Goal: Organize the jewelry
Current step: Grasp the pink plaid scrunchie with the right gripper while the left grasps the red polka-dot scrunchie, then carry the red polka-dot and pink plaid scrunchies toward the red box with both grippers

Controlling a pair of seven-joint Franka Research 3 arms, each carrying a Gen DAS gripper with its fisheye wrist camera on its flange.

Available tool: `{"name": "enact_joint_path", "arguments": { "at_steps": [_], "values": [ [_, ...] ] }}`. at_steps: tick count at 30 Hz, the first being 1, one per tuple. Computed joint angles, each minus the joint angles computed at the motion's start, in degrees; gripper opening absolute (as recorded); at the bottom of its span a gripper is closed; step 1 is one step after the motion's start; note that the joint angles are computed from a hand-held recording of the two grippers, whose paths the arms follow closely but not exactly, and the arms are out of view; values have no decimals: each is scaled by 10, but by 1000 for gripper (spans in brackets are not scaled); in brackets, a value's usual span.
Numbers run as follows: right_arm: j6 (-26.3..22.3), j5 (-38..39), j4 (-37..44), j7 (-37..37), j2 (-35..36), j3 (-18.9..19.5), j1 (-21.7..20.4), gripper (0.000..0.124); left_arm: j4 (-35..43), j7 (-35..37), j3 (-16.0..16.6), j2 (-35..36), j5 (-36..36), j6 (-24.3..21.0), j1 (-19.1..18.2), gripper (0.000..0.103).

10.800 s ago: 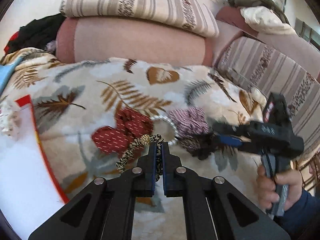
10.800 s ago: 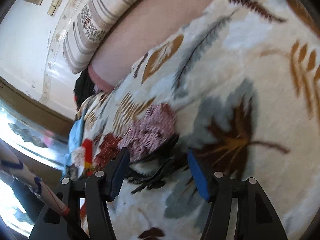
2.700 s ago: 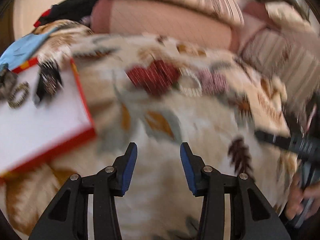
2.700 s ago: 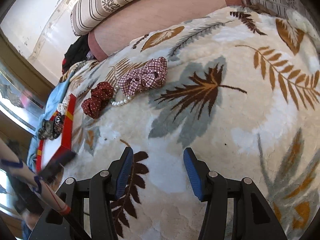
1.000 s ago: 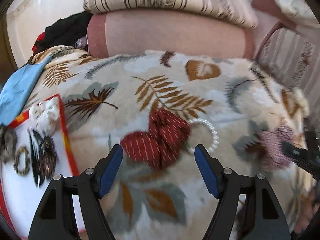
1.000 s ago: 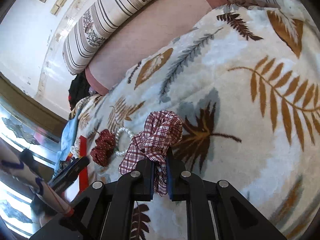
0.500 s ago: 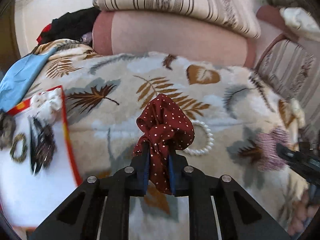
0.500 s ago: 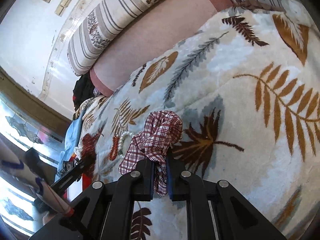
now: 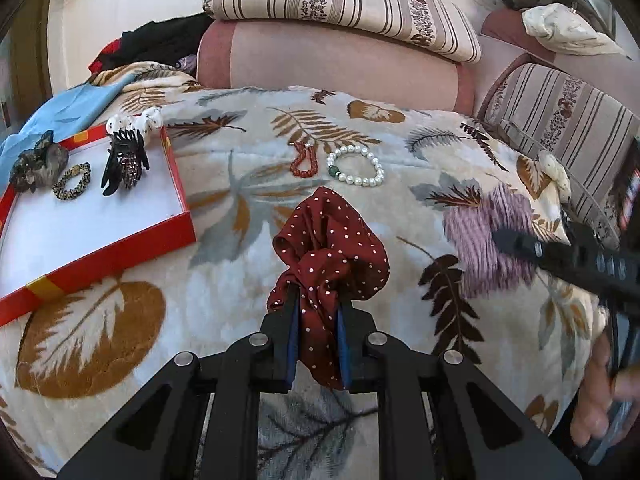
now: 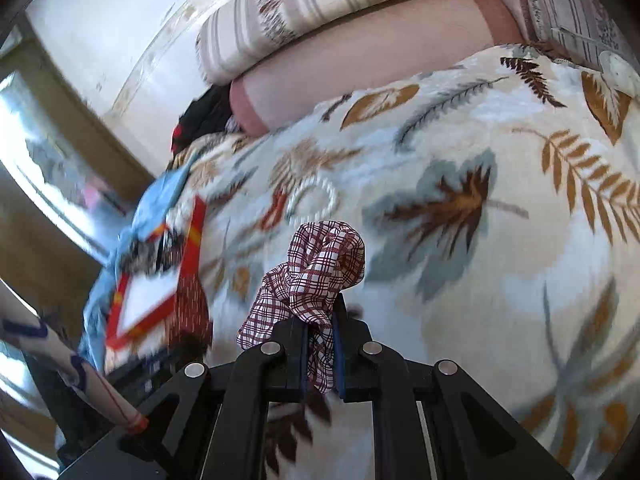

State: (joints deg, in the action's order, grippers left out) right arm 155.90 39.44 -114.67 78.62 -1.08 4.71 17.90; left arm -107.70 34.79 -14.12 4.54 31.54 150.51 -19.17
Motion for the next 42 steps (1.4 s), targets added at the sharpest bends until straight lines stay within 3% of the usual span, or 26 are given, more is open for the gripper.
{"name": "enact_joint_path", "arguments": {
  "at_steps": [10,37,42],
  "values": [
    [15,-83,-44,62,-11,3,3,11,-9,21,2,7,-1,21,0,16],
    [35,-154,-90,156,-70,2,-1,11,-20,23,1,-2,-10,57,6,17],
    [37,-199,-97,177,-80,9,-7,12,-24,22,2,-5,-7,68,6,17]
  ]
}}
